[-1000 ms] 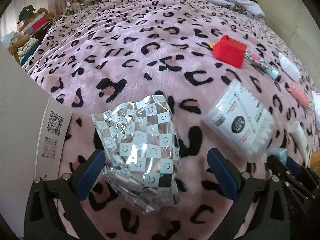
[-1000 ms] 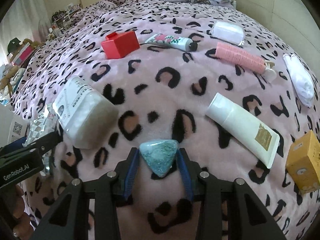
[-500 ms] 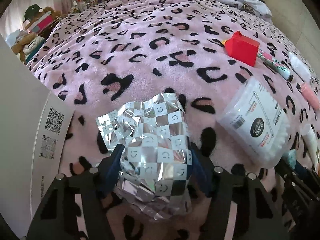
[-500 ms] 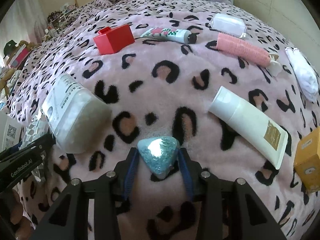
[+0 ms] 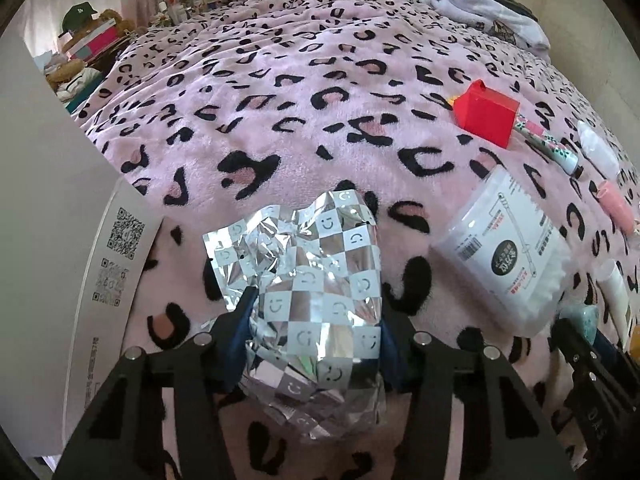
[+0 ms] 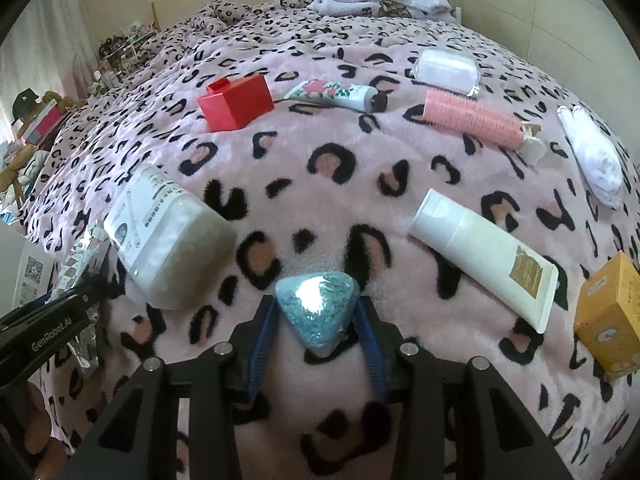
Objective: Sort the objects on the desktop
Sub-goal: 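Lift the foil bag and sponge and carry both toward the white cardboard box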
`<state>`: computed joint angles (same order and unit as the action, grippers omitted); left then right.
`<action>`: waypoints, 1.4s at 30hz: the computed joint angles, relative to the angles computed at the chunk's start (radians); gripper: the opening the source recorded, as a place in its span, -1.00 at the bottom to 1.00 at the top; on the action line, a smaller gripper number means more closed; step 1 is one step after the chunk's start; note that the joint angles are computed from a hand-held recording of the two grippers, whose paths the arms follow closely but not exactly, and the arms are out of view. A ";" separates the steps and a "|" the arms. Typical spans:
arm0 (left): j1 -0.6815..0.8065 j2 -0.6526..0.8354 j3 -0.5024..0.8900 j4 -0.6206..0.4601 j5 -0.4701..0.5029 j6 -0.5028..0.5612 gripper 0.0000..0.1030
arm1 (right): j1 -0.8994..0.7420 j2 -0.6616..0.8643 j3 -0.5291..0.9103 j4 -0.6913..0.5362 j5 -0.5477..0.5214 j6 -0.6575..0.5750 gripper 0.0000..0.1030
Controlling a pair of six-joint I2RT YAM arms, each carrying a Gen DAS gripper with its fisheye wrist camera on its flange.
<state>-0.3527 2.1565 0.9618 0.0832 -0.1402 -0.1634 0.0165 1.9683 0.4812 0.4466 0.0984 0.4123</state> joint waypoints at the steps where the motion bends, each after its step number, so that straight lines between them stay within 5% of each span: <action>1: 0.000 -0.008 -0.006 -0.002 0.004 -0.003 0.04 | 0.000 -0.013 -0.012 0.004 0.001 -0.001 -0.21; 14: -0.074 -0.272 -0.196 -0.017 -0.028 -0.047 0.04 | 0.008 -0.329 -0.141 -0.091 0.011 -0.010 -0.21; 31: -0.199 -0.769 -0.307 -0.351 -0.060 -0.136 0.04 | 0.111 -0.931 -0.139 -0.723 0.139 0.012 -0.21; 42: -0.156 -1.043 -0.334 -0.567 -0.071 -0.124 0.04 | 0.366 -1.031 -0.052 -0.939 0.226 0.186 -0.21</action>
